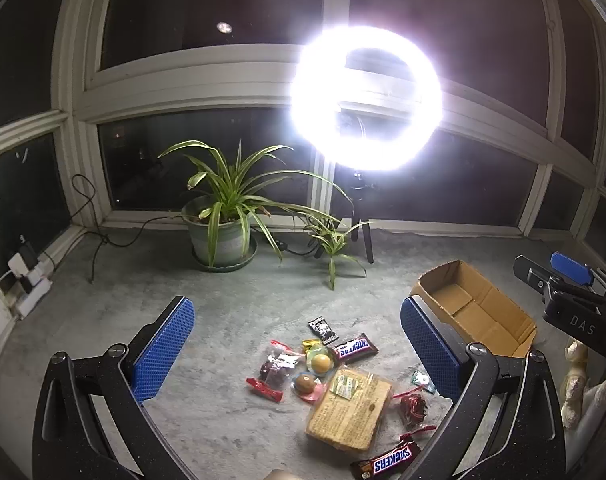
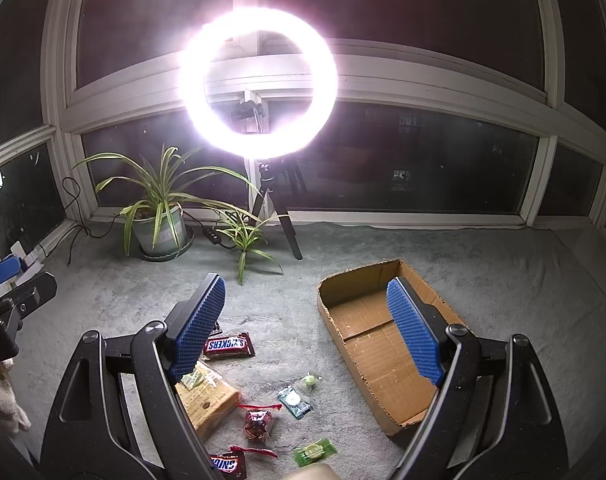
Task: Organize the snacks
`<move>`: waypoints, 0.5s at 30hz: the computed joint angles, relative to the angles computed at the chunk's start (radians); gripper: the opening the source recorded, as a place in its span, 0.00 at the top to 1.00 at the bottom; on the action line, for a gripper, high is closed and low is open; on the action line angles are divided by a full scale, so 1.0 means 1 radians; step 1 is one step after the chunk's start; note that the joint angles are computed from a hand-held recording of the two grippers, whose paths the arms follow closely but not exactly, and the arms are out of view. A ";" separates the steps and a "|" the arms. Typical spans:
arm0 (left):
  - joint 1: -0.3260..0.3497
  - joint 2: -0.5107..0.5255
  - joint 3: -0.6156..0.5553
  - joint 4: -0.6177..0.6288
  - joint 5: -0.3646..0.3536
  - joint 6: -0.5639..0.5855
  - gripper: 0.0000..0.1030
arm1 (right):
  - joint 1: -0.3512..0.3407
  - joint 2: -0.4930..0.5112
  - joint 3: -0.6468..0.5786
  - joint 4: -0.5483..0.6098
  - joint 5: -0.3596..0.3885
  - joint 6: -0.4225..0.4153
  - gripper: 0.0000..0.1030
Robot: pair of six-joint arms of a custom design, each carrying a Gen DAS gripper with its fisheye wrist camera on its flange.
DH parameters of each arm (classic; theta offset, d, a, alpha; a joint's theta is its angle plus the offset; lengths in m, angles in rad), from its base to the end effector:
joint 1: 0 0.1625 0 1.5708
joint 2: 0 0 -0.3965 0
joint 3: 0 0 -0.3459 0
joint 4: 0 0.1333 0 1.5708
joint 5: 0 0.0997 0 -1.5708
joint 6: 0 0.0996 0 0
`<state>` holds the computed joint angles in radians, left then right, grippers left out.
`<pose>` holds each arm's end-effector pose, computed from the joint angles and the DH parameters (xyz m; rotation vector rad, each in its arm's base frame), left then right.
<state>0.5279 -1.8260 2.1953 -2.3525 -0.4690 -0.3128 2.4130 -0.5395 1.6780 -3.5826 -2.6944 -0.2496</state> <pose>-0.1748 -0.3591 0.4200 0.5273 2.1807 -1.2199 0.4633 -0.3552 0.1009 0.5308 -1.9938 1.2475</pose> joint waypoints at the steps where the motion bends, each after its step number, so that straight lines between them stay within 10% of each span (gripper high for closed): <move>1: -0.001 0.000 0.000 0.000 0.000 -0.001 0.01 | 0.001 0.003 -0.002 -0.003 -0.004 -0.002 0.17; 15: 0.009 -0.003 0.001 0.008 -0.016 -0.004 0.01 | -0.003 0.000 0.004 0.014 0.002 0.011 0.17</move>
<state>0.5367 -1.8286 2.1963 -2.3449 -0.4848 -0.3171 2.4097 -0.5394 1.6822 -3.5688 -2.6924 -0.2383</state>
